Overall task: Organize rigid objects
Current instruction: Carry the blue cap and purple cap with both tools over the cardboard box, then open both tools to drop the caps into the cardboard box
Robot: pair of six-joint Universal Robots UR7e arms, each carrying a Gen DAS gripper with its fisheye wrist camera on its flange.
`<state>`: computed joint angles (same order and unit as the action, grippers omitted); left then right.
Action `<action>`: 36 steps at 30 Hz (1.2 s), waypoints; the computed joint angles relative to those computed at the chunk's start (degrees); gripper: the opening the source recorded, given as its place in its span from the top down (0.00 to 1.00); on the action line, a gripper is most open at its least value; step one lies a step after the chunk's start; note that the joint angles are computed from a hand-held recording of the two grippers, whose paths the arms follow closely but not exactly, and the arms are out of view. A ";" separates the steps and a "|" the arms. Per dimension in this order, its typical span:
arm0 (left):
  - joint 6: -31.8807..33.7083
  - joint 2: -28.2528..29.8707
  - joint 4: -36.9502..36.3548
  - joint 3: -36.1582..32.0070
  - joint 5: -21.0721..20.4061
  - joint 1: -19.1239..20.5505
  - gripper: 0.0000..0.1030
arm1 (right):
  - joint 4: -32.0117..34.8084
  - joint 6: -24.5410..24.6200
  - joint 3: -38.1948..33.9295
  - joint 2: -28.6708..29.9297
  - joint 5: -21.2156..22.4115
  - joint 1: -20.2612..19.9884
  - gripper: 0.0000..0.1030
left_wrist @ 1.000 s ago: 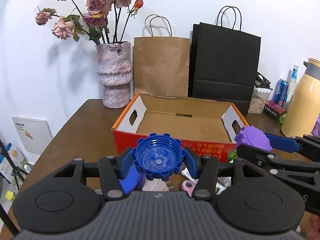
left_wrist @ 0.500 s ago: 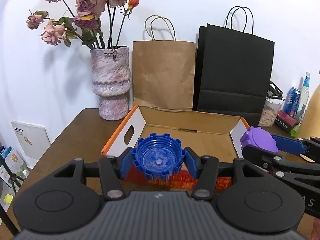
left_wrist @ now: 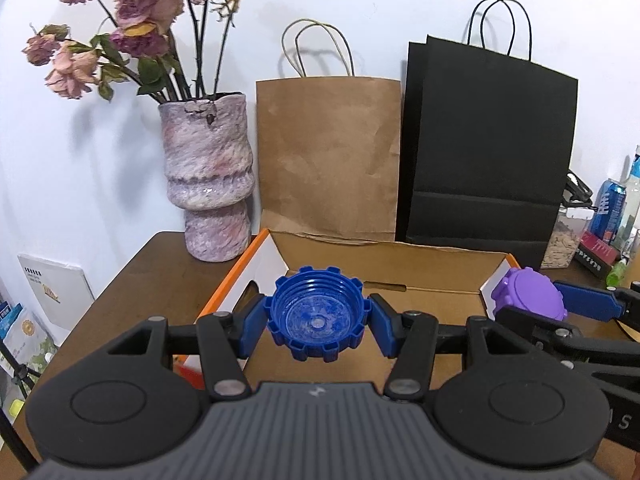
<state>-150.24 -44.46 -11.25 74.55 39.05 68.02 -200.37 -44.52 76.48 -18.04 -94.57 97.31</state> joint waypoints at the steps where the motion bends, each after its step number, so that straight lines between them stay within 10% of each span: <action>1: 0.08 0.65 0.54 -1.13 0.01 0.21 0.46 | 0.69 -0.01 -1.04 0.47 -0.27 0.00 0.50; 26: 2.63 12.61 12.53 -22.25 -1.07 4.92 0.45 | 11.02 -0.42 -16.20 7.91 -4.83 -0.75 0.50; 29: 2.84 12.99 12.61 -22.78 -2.47 4.88 0.28 | 11.66 -0.59 -16.88 8.31 -6.04 -0.57 0.50; 33: 5.91 11.20 6.56 -19.06 -3.68 4.66 0.00 | 9.32 -0.92 -17.67 9.24 -8.03 -0.31 0.05; 36: 3.81 11.11 8.37 -19.80 -3.98 4.69 0.00 | 9.70 -0.36 -17.64 9.09 -8.24 -0.39 0.00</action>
